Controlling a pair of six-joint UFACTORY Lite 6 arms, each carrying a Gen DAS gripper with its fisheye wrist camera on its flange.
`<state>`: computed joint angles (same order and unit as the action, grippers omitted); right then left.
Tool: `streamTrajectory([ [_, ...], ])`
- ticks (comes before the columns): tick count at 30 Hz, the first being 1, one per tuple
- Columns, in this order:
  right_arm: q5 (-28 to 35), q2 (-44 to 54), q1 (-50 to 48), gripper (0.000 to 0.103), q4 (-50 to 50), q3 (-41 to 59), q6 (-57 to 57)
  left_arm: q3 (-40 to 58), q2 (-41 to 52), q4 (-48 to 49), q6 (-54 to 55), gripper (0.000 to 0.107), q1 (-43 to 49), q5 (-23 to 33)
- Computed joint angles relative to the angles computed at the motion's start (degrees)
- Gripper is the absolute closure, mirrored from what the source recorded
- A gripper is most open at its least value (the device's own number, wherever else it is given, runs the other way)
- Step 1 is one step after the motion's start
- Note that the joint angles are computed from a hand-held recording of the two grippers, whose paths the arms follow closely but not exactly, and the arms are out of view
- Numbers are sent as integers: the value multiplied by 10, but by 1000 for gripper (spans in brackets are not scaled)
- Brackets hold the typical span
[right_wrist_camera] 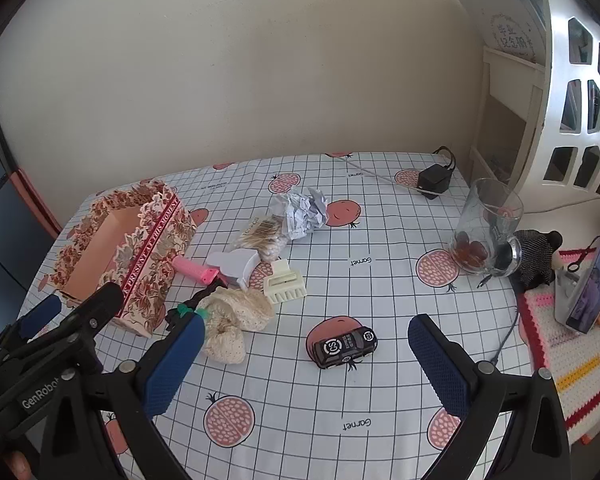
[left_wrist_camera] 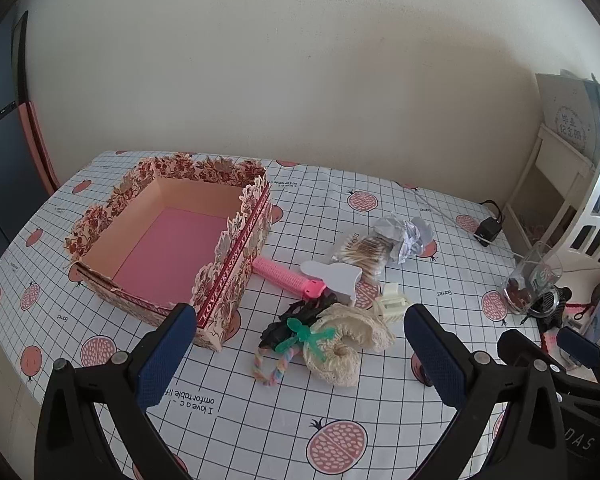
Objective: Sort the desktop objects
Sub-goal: 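Move the right tool toward the black toy car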
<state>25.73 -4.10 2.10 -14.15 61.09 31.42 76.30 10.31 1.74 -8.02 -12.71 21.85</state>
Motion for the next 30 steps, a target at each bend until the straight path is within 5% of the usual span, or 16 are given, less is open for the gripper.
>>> streamTrajectory([
  [4, -23, 69, -35, 0, 79, 38, -79, 71, 84, -67, 45, 4, 5, 17],
  [13, -38, 202, -69, 0, 134, 115, -142, 206, 237, -43, 21, 4, -10, 40],
  [22, -55, 281, -78, 0, 204, 135, -212, 237, 302, -46, 34, 4, -7, 47],
  [30, -66, 292, -79, 0, 143, 107, -170, 234, 316, -126, 110, 4, 1, 49],
])
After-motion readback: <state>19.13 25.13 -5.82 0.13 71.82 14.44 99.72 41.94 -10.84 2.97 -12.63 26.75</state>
